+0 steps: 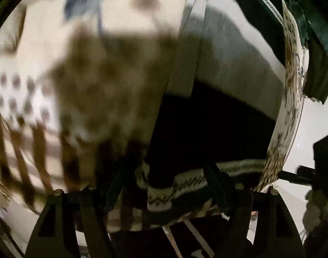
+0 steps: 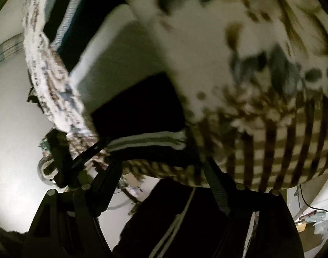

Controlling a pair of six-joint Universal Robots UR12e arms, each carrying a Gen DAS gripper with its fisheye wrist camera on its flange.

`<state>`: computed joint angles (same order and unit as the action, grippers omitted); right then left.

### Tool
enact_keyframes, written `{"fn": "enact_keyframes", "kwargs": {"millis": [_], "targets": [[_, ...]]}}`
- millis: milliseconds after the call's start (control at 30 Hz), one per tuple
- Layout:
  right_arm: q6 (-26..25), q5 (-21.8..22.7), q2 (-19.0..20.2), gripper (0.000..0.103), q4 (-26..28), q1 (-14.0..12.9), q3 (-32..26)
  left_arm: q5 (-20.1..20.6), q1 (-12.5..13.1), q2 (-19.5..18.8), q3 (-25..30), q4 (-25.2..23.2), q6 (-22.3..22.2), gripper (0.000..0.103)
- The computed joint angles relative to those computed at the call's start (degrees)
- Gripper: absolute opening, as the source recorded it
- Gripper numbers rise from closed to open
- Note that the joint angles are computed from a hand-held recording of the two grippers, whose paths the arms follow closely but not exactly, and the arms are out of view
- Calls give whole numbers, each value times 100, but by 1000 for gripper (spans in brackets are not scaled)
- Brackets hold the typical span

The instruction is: Fold small clothes

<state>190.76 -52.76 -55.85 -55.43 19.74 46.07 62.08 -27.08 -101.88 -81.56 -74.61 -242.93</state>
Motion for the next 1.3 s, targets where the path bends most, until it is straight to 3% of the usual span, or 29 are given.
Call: {"fn": "enact_keyframes", "kwargs": {"millis": [100,233,267,333,367,400,433,467,567,700,733,800,833,1033,1300], "targets": [[-142,-278,-128,80,-212,18,405,-17,-46,41,-209,426,-180,70],[13,-294,-218,80,-697,108,912,253,-125,-23,-188,737,-232,67],[129,-302,-256,80,-869,134,1046,316,-151,-33,-161,772,-202,45],[322,-305,-266,80,-1107,190,1115,326,-179,-46,-122,870,-105,17],[427,-334,-312,76,-1309,214,1190,356,-185,-38,-106,886,-120,15],[490,-336,-359,70,-1458,226,1251,404,-191,-39,-72,855,-129,14],[482,-357,-388,46,-1517,239,1266,442,-200,-46,-34,849,-173,13],[423,-396,-397,31,-1502,260,1242,458,-209,-42,-37,888,-228,12],[425,-487,-396,32,-1450,289,1191,449,-192,27,-126,1066,-471,11],[817,-387,-333,38,-1537,340,1276,396,-175,89,-233,1259,-677,11],[858,-349,-338,35,-1569,339,1292,386,-185,88,-210,1292,-733,11],[908,-196,-409,12,-1713,328,1371,365,-178,103,-203,1378,-816,11],[930,-6,-461,7,-1785,307,1436,355,-173,108,-185,1440,-858,10],[1150,729,-682,7,-2097,207,1448,443,-107,219,-138,1824,-1243,10],[1576,1244,-451,7,-2561,68,801,615,125,252,-49,2392,-1755,10]]}}
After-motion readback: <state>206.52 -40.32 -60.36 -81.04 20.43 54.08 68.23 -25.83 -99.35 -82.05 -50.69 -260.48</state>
